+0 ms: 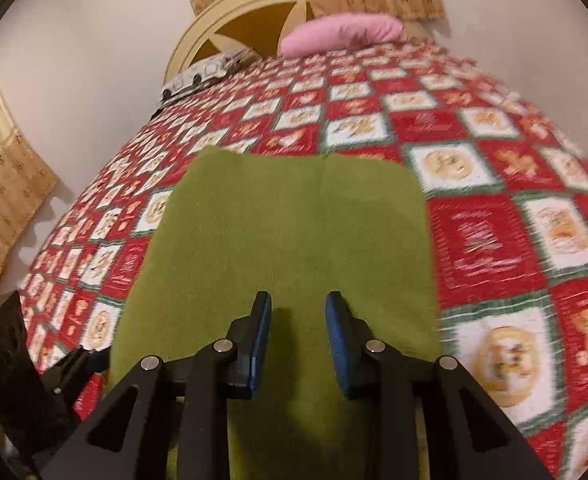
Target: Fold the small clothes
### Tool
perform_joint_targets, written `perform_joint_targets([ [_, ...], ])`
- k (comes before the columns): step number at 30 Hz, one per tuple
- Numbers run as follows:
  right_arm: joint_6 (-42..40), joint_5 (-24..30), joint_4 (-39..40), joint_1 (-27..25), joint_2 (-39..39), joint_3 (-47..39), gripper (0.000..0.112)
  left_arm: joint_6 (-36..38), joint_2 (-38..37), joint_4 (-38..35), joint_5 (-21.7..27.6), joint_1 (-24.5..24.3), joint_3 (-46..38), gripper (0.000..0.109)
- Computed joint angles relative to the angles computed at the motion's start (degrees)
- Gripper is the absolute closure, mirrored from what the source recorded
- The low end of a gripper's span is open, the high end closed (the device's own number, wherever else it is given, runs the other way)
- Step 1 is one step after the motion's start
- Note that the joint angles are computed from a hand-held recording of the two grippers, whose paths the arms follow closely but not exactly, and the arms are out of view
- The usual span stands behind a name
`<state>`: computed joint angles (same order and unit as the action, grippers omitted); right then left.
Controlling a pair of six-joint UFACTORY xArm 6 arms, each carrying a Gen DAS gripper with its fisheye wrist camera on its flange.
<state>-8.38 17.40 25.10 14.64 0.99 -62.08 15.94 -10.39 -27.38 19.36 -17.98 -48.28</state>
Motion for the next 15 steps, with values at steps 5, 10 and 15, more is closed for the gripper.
perform_joint_targets([
  [5,-0.7,0.5,-1.9,-0.6,0.4,0.9,0.086,-3.4,-1.3,5.6,0.9,0.1,-0.5,0.006],
  [10,-14.6,1.1,15.9,-1.5,-0.4,1.9,0.089,-5.4,-2.0,8.5,-2.2,1.1,-0.2,0.006],
  [15,-16.8,2.6,19.6,-2.0,0.0,1.1,0.095,3.7,1.3,-3.4,1.2,1.3,-2.5,0.006],
])
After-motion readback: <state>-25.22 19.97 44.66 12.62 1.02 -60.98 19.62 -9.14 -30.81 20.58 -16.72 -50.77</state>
